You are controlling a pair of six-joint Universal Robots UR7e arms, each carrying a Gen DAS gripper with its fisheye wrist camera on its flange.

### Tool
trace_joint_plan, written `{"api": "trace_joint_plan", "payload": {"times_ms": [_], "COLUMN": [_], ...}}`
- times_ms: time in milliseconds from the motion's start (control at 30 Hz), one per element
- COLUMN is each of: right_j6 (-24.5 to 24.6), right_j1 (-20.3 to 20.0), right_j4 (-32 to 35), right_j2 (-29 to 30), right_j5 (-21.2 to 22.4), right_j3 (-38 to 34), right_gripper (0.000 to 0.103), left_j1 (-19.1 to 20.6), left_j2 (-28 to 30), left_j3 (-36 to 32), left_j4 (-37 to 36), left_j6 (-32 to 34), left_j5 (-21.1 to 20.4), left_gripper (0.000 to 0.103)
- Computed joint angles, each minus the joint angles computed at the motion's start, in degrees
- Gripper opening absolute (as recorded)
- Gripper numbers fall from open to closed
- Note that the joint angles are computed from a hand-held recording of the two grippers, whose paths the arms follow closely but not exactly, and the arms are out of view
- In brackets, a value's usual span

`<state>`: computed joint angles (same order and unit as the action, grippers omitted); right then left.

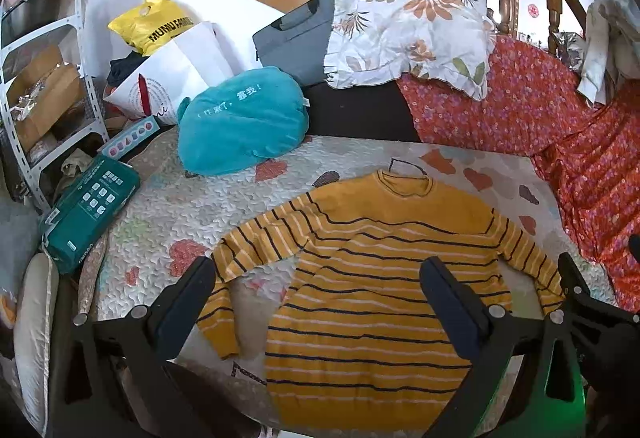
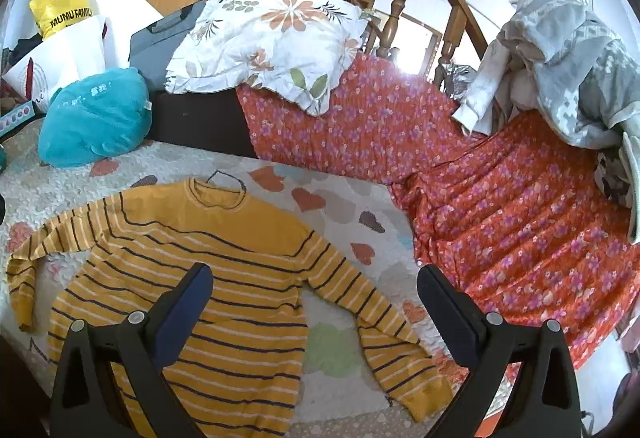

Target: Fold small clothes

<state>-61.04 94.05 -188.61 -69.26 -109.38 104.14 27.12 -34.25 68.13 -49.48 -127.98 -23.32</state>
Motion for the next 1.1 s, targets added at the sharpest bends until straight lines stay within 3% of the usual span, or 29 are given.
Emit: {"api": "trace_joint_plan", "payload": {"times_ms": [133, 233, 333, 400, 533, 700, 800, 933, 1100], "right_j6": [1.6, 3.2, 9.8, 13.4, 13.1, 17.3, 17.1, 15.3, 20.0], "right_j1": [-0.7, -1.7, -3.9, -5.6, -9.0, -11.0, -11.1, -11.1, -12.3], "right_j4": [2.4, 4.9, 18.2, 25.4, 27.9, 42.0, 43.8, 41.4, 45.7], "right_j2": [0.3, 1.2, 3.2, 4.8, 7.4, 9.7, 11.0, 12.9, 14.9], "right_j5": [-0.9, -1.8, -4.5, -5.7, -6.7, -4.3, -3.7, -4.5, -6.1], "right_j3": [-1.0, -2.4, -8.1, -12.0, -16.2, -21.9, -22.7, -21.2, -21.8], "right_gripper": [0.103, 0.103, 0.103, 0.103, 0.103, 0.099, 0.09, 0.089, 0.089], "left_j1": [0.3, 1.5, 4.2, 6.0, 9.6, 14.5, 16.5, 18.1, 18.7], "left_j2": [-0.2, -2.3, -3.8, -3.5, -1.9, 0.1, 1.9, 3.4, 2.8], "left_j3": [0.7, 5.7, 10.6, 11.8, 13.6, 17.1, 16.1, 15.4, 18.7], "left_j4": [-2.9, -14.4, -26.9, -30.8, -39.0, -58.6, -59.2, -58.1, -64.4], "left_j6": [1.7, 8.7, 16.1, 19.1, 26.2, 41.5, 43.2, 43.7, 45.7], "left_j5": [-0.4, -0.1, -1.7, -2.9, -4.5, -7.0, -7.2, -7.9, -9.4], "left_gripper": [0.102, 0.102, 0.102, 0.102, 0.102, 0.102, 0.102, 0.102, 0.103]}}
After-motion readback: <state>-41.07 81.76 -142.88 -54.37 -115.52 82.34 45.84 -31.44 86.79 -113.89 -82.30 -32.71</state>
